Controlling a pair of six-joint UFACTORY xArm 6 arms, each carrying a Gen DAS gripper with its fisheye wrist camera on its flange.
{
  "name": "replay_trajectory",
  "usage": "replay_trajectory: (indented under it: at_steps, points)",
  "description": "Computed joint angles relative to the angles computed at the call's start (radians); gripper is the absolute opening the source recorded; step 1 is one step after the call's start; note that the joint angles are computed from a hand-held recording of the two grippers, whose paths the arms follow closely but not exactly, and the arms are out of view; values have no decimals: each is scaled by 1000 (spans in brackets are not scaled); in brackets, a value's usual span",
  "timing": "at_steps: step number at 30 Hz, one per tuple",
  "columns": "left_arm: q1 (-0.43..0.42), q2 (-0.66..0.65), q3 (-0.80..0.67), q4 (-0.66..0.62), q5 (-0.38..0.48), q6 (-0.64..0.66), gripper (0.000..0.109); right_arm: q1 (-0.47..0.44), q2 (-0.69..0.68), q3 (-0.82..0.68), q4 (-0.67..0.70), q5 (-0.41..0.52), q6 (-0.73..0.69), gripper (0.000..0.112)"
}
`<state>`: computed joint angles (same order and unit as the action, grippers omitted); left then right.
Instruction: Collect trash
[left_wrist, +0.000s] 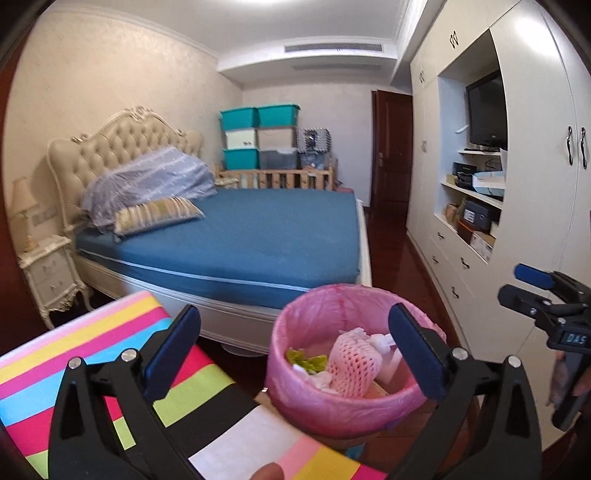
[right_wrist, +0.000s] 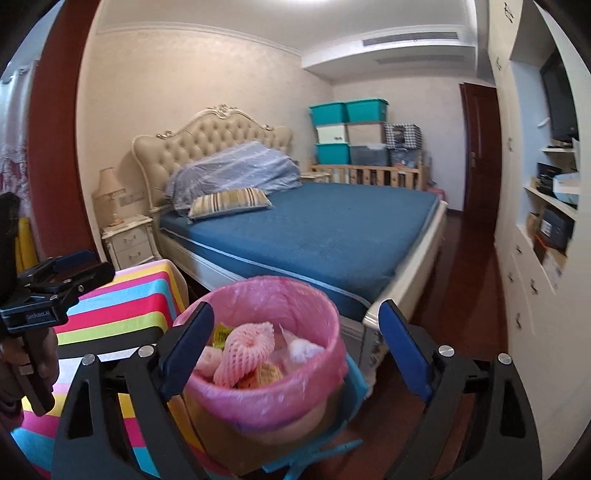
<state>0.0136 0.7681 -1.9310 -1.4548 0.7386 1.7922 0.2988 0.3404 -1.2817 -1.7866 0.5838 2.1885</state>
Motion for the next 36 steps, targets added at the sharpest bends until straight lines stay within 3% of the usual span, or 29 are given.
replay_trajectory:
  at_steps: [4, 7, 10, 12, 15, 18, 36]
  points:
    - [23, -108, 150, -71, -2, 112, 99, 65, -41, 32, 135, 67, -81, 85]
    - [54, -147, 212, -39, 49, 78, 99, 104, -68, 70, 168, 89, -88, 85]
    - [65, -167, 254, -2, 41, 53, 99, 149, -74, 88, 207, 117, -104, 85]
    - [71, -179, 282, -2, 44, 77, 98, 185, -62, 88, 229, 144, -108, 85]
    - [85, -195, 319, -7, 66, 120, 99, 203, -51, 96, 210, 112, -98, 85]
    - [97, -211, 354, -16, 82, 166, 99, 229, -34, 77, 245, 161, -147, 85]
    - [121, -232, 389, -24, 115, 212, 99, 215, 6, 25, 290, 119, -211, 85]
